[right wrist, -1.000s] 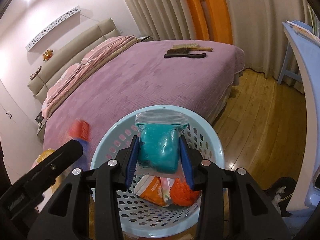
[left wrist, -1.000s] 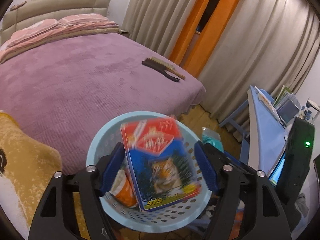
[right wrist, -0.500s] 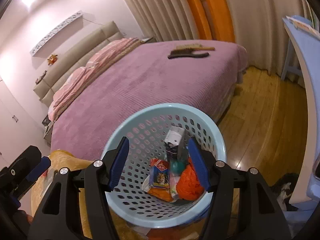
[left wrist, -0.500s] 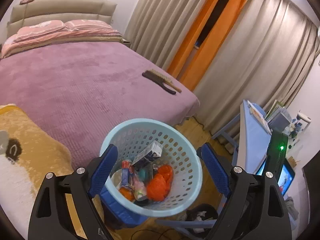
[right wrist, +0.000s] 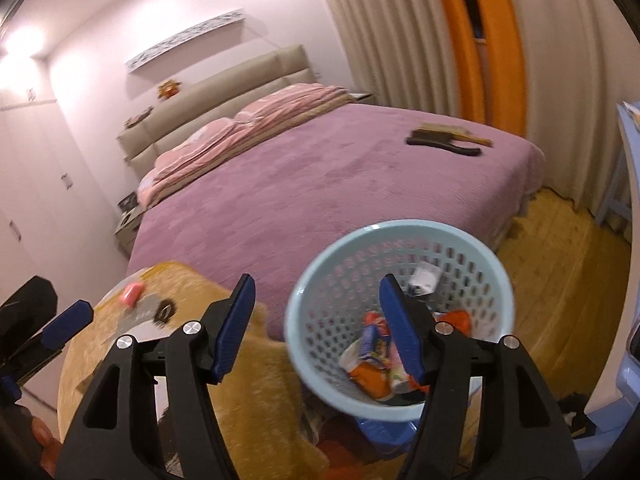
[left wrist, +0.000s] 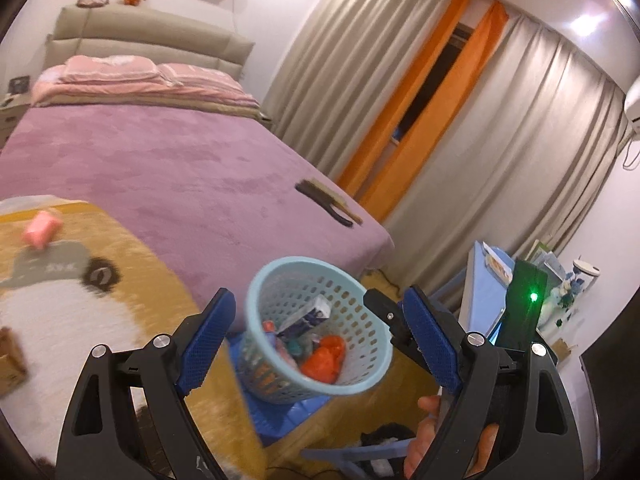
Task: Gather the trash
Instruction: 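Grasp the folded cardboard piece with the left tool while the right tool grasps the pink bag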
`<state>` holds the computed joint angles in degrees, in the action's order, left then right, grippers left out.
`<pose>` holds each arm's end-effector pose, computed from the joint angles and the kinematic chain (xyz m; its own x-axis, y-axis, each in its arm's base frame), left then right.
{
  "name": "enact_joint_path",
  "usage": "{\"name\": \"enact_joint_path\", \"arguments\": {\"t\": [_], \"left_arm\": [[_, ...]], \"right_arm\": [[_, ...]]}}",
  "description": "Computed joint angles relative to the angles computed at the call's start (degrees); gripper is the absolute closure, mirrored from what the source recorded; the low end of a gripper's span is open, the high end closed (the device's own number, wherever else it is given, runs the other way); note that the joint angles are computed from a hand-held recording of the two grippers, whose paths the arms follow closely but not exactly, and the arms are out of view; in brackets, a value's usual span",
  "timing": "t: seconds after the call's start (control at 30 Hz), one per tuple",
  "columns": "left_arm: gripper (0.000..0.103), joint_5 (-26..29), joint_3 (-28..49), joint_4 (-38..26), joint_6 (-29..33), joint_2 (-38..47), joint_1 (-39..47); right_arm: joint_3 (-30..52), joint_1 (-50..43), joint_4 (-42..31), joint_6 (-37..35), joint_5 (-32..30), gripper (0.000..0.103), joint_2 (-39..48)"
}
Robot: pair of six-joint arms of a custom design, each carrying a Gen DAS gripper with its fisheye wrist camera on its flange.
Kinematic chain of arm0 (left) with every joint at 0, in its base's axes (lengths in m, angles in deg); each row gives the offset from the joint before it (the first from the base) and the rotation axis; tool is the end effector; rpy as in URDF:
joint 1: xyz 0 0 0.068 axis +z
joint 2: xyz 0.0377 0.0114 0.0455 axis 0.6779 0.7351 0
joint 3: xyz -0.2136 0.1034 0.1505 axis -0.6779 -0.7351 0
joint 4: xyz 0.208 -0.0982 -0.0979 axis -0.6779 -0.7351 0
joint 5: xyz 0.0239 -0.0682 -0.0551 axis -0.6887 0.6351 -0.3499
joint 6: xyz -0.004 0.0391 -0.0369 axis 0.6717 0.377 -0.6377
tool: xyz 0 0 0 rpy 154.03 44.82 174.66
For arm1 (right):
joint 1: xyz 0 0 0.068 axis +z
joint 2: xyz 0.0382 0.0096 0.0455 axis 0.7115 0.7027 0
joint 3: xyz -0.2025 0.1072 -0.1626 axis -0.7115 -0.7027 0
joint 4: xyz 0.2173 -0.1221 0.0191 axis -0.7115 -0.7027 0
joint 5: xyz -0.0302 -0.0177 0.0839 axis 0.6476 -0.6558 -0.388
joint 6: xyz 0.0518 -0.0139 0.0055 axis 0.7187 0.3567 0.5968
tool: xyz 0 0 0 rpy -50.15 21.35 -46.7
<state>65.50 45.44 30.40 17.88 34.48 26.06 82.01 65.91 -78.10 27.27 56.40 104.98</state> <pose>0.2335 -0.0814 0.2609 -0.6169 -0.1759 -0.7671 0.3368 0.8219 -0.4594 0.2244 0.0797 0.2298 -0.5820 0.2356 -0.7783 -0.0090 0.9552 0.2959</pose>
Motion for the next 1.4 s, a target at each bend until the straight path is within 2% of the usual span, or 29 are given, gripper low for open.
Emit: {"name": "enact_joint_path", "arguments": {"t": [0.13,0.27,0.47,0.63,0.77,0.97,1.03,1.2,1.4], "left_arm": [[0.019,4.23,-3.45,-4.66,2.48,-8.25,7.33],[0.019,11.59,-5.50,-11.08,7.15,-15.19,18.87],[0.019,20.86,-6.88,-18.00,18.47,-17.09,37.64],[0.019,27.76,-7.40,-21.94,30.60,-10.81,52.66],[0.019,29.67,-7.17,-22.49,38.25,-4.62,59.35],[0.019,28.25,-5.16,-19.47,43.48,3.83,62.81],[0.019,27.23,-5.55,-16.36,45.08,5.97,63.08],[0.015,30.19,-3.93,-14.37,51.38,16.58,64.37],[0.015,28.50,-3.09,-9.34,50.84,24.37,62.72]], "right_arm": [[1.52,7.59,-0.71,0.62,4.71,0.040,0.51],[4.24,14.25,-1.65,1.29,9.01,0.039,2.68],[10.21,23.16,-2.39,2.72,13.85,0.037,9.94],[16.79,27.49,-2.98,2.59,14.35,0.037,17.79],[24.03,30.40,-4.17,1.65,14.15,0.037,24.91],[35.06,32.28,-6.78,1.05,11.56,0.037,35.63],[39.09,32.21,-7.77,0.47,10.59,0.037,39.27],[49.94,30.58,-9.53,-0.82,5.58,0.037,48.50],[71.81,29.16,-18.98,-0.70,0.84,0.037,64.33]]}}
